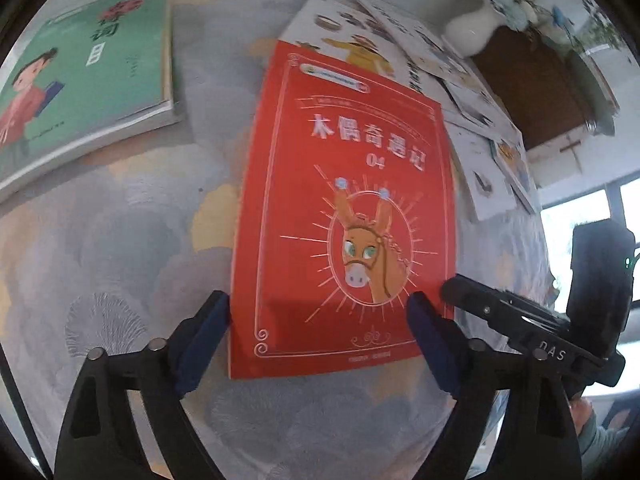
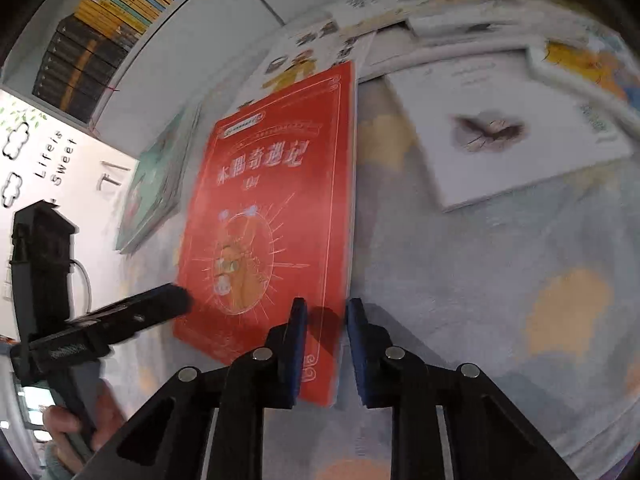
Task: Organize books
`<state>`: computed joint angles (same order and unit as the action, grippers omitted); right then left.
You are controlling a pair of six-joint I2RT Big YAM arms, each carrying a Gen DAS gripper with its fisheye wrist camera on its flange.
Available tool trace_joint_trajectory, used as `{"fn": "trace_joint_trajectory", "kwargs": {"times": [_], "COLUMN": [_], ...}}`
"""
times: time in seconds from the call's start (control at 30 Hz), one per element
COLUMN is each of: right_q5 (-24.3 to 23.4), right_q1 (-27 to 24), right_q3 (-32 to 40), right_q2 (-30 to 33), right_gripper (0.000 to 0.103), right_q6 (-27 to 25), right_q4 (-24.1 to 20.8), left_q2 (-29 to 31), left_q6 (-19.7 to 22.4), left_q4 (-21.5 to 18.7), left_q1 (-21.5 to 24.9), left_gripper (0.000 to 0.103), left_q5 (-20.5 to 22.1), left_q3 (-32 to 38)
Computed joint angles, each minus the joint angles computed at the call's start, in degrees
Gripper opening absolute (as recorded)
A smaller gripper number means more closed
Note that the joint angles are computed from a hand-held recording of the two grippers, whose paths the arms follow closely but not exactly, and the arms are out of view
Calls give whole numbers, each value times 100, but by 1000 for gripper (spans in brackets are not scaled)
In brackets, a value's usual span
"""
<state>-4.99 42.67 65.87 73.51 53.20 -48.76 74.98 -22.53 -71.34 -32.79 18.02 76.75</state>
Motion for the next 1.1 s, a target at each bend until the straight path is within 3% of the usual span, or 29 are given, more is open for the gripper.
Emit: {"fn": "trace_joint_trajectory", "kwargs": {"times": [0.07, 0.13, 0.23, 0.3, 0.37, 0.4, 0.47, 0.53, 0.57, 0.67, 0.77, 0.8, 0.83, 0.93, 0.97, 1.0, 1.03, 1.1], "right_q5": [-41, -327, -983, -1282, -1589, -1700, -1820, -1902, -1916, -2047, -2223, -2254, -2226, -2273, -2226, -2181, -2202, -2167], "right_q1": [-39, -198, -518, -632, -746, -795, -845, -868, -872, -898, -910, -917, -884, -883, -889, -901, -912, -894], "right_q3": [-32, -198, -638, -847, -1117, -1256, -1466, -1634, -1675, -1740, -1910, -2035, -2188, -2480, -2506, -2496, -2475, -2167], "right_q2": [-24, -118, -394, -470, -552, -593, -665, -725, -735, -754, -962, -1108, -1232, -1186, -1104, -1033, -976, -887], "right_gripper": [22, 22, 22, 22, 22, 22, 21, 21, 21, 21, 34, 46, 55, 59, 58, 45, 26, 15], "right_q6": [18, 154, 473, 691, 1083, 1303, 1614, 1869, 1929, 2096, 2258, 2346, 2576, 3340, 3519, 3617, 3655, 3202], "right_q4": [37, 256, 792, 1153, 1678, 1938, 2315, 2622, 2693, 2820, 2927, 3047, 3349, 4595, 4891, 5052, 5148, 4614], "left_q2": [-14, -157, -607, -760, -622, -491, -228, -123, -107, -77, -54, -20, 15, 72, 88, 138, 189, 252], "left_q6": [1, -171, -779, -1109, -1101, -958, -897, -984, -1038, -1413, -1959, -2239, -2386, -2919, -2956, -2817, -2596, -2246], "left_q4": [30, 247, 1077, 1555, 1531, 1382, 1309, 1483, 1599, 1980, 2494, 2756, 2882, 3406, 3389, 3146, 2836, 2236], "left_q1": [32, 161, 532, 652, 587, 517, 387, 219, 159, 206, 353, 399, 421, 430, 414, 385, 376, 377], "left_gripper": [88, 88, 88, 88, 86, 81, 63, 59, 52, 48, 48, 48, 48, 48, 48, 48, 49, 54], "left_q5": [84, 463, 1696, 2112, 1985, 1840, 2018, 2017, 2004, 2364, 2880, 3115, 3234, 3513, 3503, 3392, 3271, 2939], "left_q3": [-9, -100, -337, -444, -394, -337, -366, -433, -451, -502, -552, -575, -559, -668, -653, -577, -476, -339]}}
